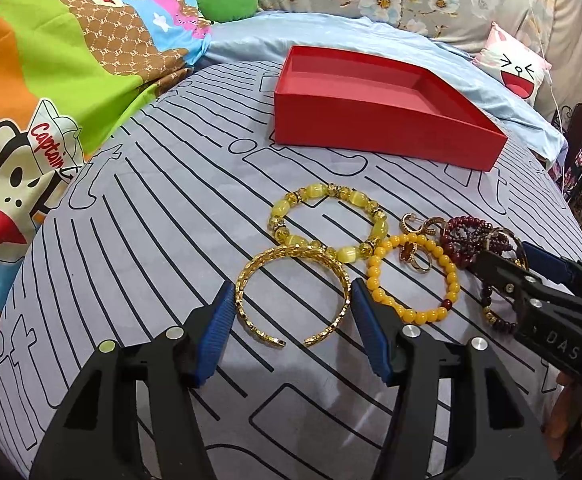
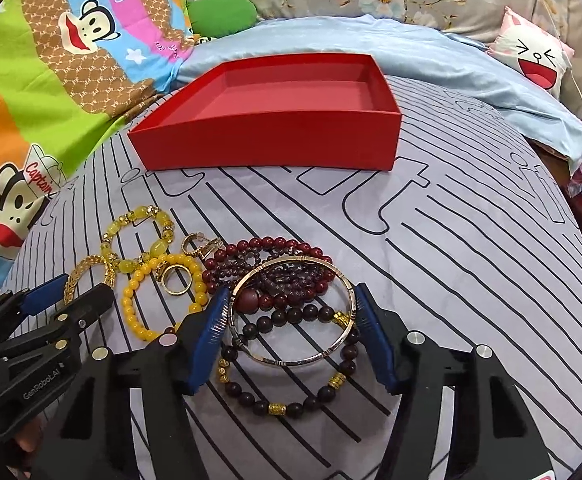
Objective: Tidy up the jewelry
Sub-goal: 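Grasp the gold cuff bangle with the left tool while the right tool grasps a thin gold bangle, then carry both bangles into the red tray and open both tools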
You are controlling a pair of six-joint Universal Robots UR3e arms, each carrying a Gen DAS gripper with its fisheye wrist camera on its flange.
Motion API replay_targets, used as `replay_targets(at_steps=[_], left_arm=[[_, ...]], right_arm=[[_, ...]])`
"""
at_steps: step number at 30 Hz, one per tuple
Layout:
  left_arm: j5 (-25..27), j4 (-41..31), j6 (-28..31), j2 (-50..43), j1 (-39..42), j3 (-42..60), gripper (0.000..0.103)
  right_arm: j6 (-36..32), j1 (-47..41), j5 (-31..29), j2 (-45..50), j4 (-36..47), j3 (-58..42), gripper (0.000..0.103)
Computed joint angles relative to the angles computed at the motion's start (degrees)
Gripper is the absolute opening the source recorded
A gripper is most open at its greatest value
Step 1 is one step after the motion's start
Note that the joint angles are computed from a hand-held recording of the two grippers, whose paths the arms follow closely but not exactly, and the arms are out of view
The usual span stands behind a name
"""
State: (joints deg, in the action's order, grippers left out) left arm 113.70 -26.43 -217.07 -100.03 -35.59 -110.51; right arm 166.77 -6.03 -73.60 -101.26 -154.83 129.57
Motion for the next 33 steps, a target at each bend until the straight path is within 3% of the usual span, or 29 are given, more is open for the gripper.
replay_targets(at_steps=[12, 17, 23, 26, 29, 33], left_arm=[[0.08, -3.67, -1.06, 3.98, -2.02, 1.95, 0.056], [-0.02, -6.47, 1.16, 4.75, -1.64, 6.30, 0.056], [-1.17, -9.65, 8.68, 0.11, 1.82, 19.60, 0.056], [-5.52, -12.33, 12.54, -4.85, 6.00, 29.05, 0.056], [-9.34, -16.85, 15.31, -12.90, 9.81, 42.28, 0.056], [-13.94, -24.68, 19.39, -28.27, 14.31, 66.22, 0.056]], right_arm=[[-4.79, -11.17, 10.14, -17.93, 16.32, 2.65, 0.060], [-5.21, -12.75, 12.63, -17.85, 19.74, -2.08, 0.060], [-1.31, -8.96, 12.61, -4.27, 16.37, -16.18, 0.060], [1.65, -5.17, 10.60, 6.42, 14.28, -27.22, 0.060], [4.42, -1.74, 8.18, 18.85, 14.73, -41.57, 0.060], [6.22, 1.46, 5.50, 36.48, 21.23, -64.95, 0.060]])
